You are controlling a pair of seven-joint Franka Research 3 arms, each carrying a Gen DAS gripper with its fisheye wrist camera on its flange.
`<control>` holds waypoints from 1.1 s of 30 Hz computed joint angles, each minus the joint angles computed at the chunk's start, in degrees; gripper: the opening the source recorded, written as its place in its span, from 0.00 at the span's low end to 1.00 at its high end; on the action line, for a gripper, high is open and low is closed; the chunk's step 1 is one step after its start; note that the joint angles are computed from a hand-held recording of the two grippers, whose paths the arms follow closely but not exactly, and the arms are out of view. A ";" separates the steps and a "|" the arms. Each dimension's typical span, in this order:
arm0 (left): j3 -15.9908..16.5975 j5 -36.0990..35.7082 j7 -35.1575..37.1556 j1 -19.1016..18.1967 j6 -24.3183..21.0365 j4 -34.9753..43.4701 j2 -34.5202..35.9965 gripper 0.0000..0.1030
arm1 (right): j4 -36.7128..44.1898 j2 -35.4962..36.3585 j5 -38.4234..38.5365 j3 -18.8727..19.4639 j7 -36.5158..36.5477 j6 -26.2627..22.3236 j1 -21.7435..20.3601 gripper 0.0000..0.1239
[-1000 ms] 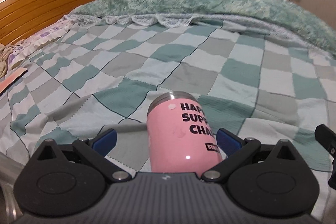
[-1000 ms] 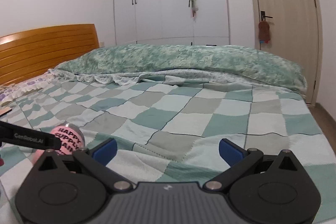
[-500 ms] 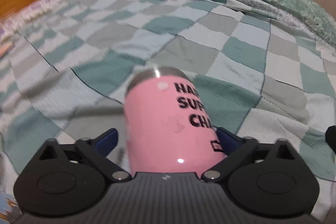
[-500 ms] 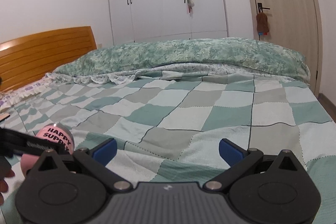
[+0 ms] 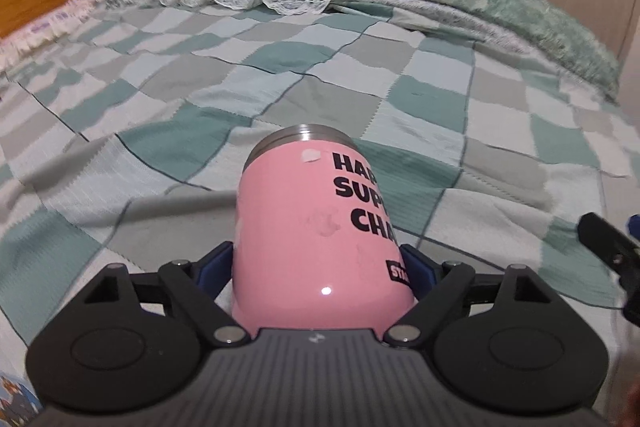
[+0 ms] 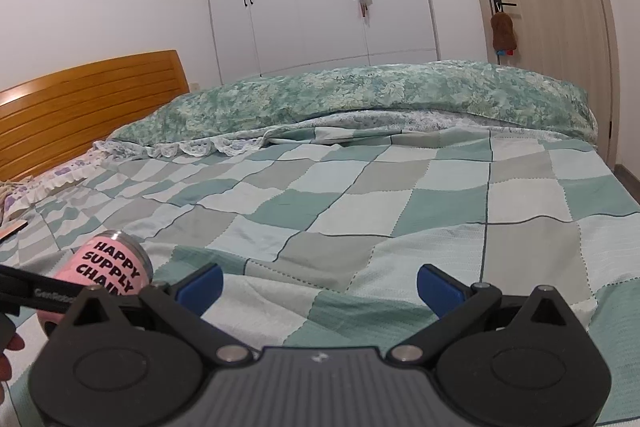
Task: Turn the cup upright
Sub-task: 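Close the left gripper around the pink cup's body, then lift the pink cup with the left gripper and set it down beside the blue cup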
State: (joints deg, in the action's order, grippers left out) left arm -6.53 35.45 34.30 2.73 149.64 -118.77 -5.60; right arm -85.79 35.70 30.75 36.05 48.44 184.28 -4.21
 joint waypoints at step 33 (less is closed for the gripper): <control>6.07 -30.68 34.92 -16.15 1.72 -34.52 -49.71 0.85 | -60.71 -62.99 -33.25 -9.04 56.68 9.71 -0.16 0.83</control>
